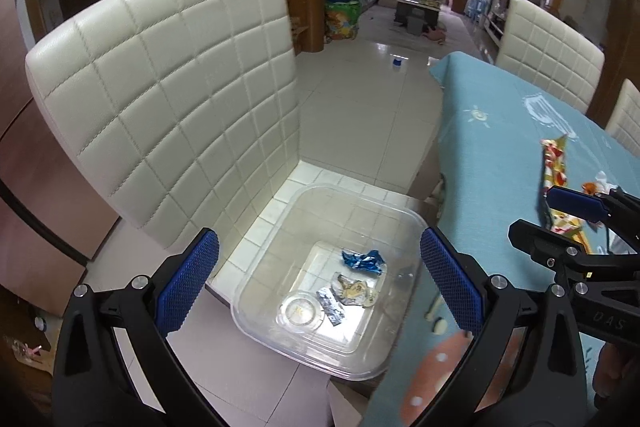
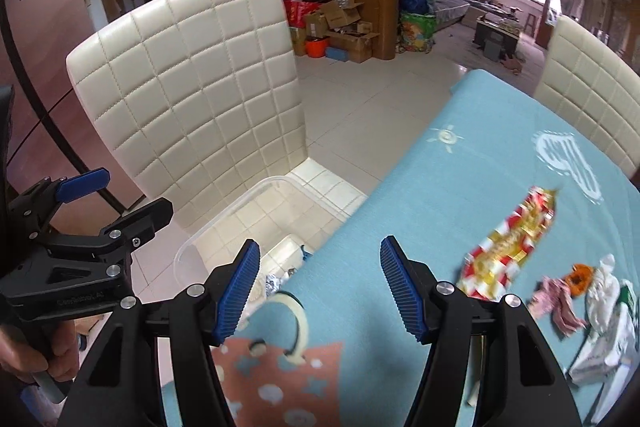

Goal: Collect trash
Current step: 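Return to the table and grasp the clear plastic tray with the right gripper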

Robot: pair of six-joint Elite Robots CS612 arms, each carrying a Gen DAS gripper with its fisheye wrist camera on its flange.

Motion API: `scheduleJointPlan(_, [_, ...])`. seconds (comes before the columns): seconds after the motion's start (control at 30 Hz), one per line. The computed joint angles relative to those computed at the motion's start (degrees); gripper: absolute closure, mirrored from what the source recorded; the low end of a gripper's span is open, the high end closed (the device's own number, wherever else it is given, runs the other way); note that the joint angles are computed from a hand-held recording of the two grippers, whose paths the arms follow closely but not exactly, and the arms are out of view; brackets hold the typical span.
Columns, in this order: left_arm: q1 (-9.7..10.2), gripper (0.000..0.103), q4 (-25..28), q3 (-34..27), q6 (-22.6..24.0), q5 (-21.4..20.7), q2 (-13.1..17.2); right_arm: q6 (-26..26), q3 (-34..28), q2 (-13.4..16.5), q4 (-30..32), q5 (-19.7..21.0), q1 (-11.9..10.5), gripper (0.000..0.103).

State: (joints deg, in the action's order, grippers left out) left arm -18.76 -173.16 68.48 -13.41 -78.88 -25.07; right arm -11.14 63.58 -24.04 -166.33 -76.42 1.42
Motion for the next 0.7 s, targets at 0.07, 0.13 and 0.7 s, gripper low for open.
scheduleJointPlan(0.07, [-0.59, 0.004, -0.57, 0.53, 0.72, -0.68, -0.41, 1.22, 2.42, -1.16, -1.71, -0.63, -0.59, 0.042])
scheduleJointPlan(0.13, [-1.2, 0.004, -0.94, 0.8, 1.51, -1.33, -0.65, 2.19, 5.04, -2.39, -3.61, -1.54, -1.25, 0.042])
scheduleJointPlan(0.7, [-8.57, 0.004, 0.65, -0.9, 12.42, -8.81, -0.7, 14.08, 23.5, -10.39, -14.94, -11.48, -9.57, 0.042])
